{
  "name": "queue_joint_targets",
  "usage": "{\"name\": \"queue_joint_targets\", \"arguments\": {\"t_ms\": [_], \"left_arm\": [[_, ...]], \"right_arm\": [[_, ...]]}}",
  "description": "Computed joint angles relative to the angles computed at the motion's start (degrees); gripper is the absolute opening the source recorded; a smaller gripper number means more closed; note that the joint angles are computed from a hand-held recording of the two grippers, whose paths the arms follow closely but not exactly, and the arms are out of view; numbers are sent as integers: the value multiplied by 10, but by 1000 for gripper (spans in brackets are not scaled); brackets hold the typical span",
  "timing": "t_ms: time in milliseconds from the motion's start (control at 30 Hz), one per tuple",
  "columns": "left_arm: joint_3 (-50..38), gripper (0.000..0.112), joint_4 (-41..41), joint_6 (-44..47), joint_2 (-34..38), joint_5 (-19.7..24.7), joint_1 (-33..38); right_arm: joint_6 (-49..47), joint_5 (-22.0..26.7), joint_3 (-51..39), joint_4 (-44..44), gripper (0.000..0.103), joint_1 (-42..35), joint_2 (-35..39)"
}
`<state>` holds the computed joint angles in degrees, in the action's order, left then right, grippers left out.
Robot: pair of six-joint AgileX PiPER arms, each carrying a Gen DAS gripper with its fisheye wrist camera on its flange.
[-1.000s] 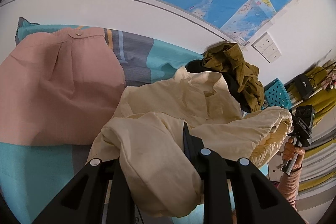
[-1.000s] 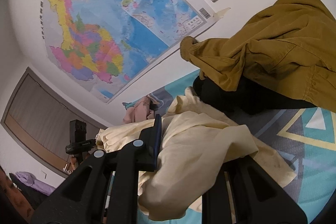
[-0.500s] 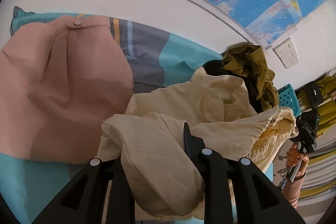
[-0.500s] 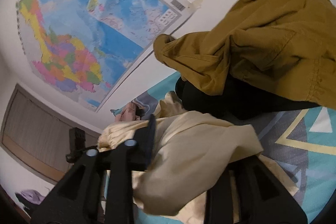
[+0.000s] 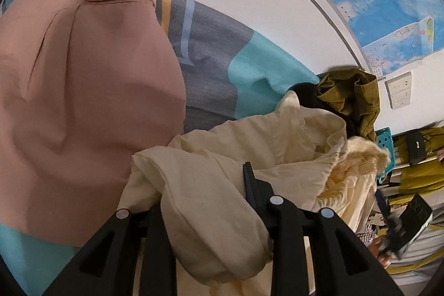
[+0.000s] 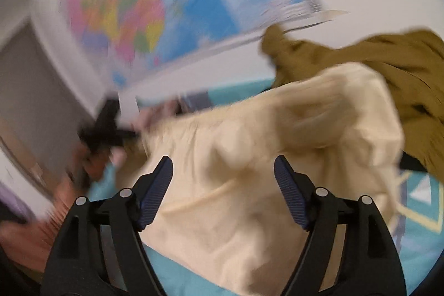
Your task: Fold large clothes
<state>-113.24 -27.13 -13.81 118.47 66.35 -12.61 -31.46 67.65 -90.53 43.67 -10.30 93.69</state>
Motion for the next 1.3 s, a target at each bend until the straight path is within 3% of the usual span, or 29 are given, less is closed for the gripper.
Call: {"name": "queue_joint_targets", "arguments": {"t_ms": [100, 167, 233, 333, 400, 467, 600, 667, 733, 800, 933, 1000, 1067, 1133, 1200, 1267, 1300], "left_arm": [[9, 33, -2, 1, -11, -9, -5], [36, 38, -12, 7, -33, -27, -5], [73, 53, -31, 27, -63, -51, -2], [151, 75, -35, 62, -138, -119, -4], [203, 83, -50, 109, -191, -167, -6], [235, 84, -45, 135, -219, -193, -16], [273, 84, 84, 68, -231, -215, -59], [329, 83, 117, 61, -261, -248, -63], [388, 83, 133, 59, -304, -289, -56], [458, 88, 160, 45, -359, -328, -41], [549, 95, 98, 129, -412, -363, -12], [564, 96, 131, 100, -405, -375, -37], [579, 96, 114, 123, -395, -386, -45], [590, 96, 80, 166, -382, -397, -60], [590, 96, 135, 121, -362, -422, -92], [583, 95, 173, 79, -345, -435, -110], [580, 81, 157, 80, -340, -433, -108]], "right_arm": [[39, -67, -3, -134, 72, 95, 22], [63, -78, -23, -170, 53, 121, 61], [94, -83, -45, -194, 26, 128, 89], [101, -84, -77, -186, 11, 120, 114], [119, -89, -101, -189, 5, 119, 126], [135, -96, -127, -227, 5, 137, 143], [157, -71, -164, -248, 5, 144, 185], [125, -65, -145, -190, 18, 112, 162], [67, -84, -89, -126, 52, 79, 107], [-8, -96, -13, -56, 65, 29, 27], [-95, -64, 103, -2, 86, -102, -84], [-127, -35, 153, 8, 87, -164, -103], [-144, -23, 193, -2, 88, -193, -103], [-164, -35, 229, -9, 89, -202, -107], [-200, -37, 253, 32, 89, -216, -94], [-222, -15, 250, 71, 68, -224, -69], [-221, -5, 242, 78, 44, -221, -57]]}}
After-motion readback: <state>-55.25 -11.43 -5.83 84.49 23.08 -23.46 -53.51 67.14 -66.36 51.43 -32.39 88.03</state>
